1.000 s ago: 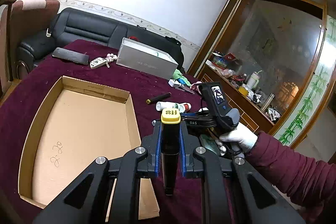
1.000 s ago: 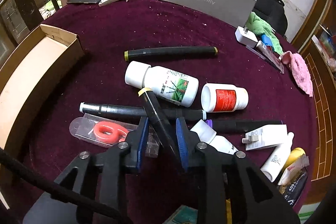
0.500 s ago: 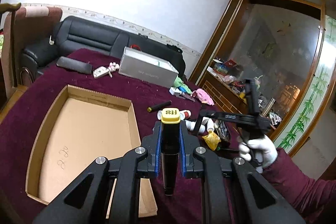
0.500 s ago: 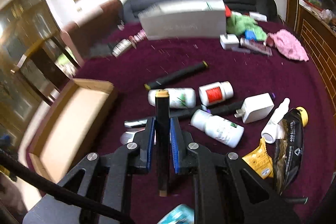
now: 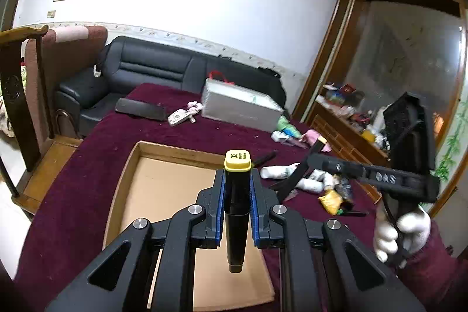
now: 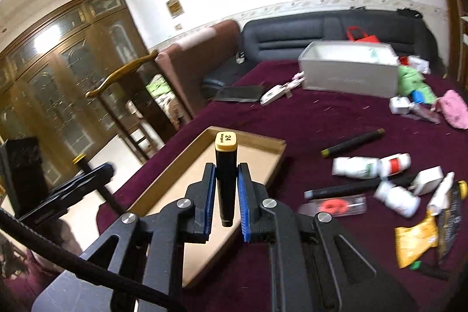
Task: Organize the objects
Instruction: 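Carry both held black markers over to the cardboard box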
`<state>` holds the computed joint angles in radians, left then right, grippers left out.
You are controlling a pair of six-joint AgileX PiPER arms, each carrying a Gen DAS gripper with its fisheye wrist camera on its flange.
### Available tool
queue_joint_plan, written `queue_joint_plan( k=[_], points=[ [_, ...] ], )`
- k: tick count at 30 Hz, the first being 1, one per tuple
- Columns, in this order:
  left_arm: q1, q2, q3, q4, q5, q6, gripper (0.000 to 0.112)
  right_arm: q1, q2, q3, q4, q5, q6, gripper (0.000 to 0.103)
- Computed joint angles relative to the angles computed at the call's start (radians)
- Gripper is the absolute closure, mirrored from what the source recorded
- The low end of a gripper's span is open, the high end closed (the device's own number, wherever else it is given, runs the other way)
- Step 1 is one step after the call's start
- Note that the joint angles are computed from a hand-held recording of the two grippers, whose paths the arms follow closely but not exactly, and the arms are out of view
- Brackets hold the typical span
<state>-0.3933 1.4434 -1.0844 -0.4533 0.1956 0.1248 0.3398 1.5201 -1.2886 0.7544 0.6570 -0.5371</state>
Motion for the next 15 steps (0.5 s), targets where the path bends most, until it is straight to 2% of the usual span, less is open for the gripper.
queue_joint_plan(
  k=[4, 6, 8, 12, 15],
  points=[
    [0.041, 0.109, -0.091, -0.023, 0.058, 0.027, 0.100, 0.065, 0.096, -0.052, -0.037, -0.011, 0.065, 0.091],
    [0.049, 0.168, -0.145, 0.068, 0.085, -0.058, 0.100, 0.082, 0.146, -0.094, -0.083, -0.013, 0.116, 0.090],
    [0.066, 0.240, -0.214, 0.074, 0.128, -0.065, 0.100, 0.089, 0.201, -0.143, -0.116, -0.011, 0.164, 0.090],
    [0.106, 0.396, -0.380, 0.061, 0.240, -0.074, 0.100, 0.075, 0.290, -0.226, -0.145, 0.003, 0.235, 0.090],
    [0.139, 0.507, -0.527, 0.025, 0.335, -0.079, 0.100, 0.052, 0.381, -0.337, -0.154, 0.047, 0.283, 0.091]
  ],
)
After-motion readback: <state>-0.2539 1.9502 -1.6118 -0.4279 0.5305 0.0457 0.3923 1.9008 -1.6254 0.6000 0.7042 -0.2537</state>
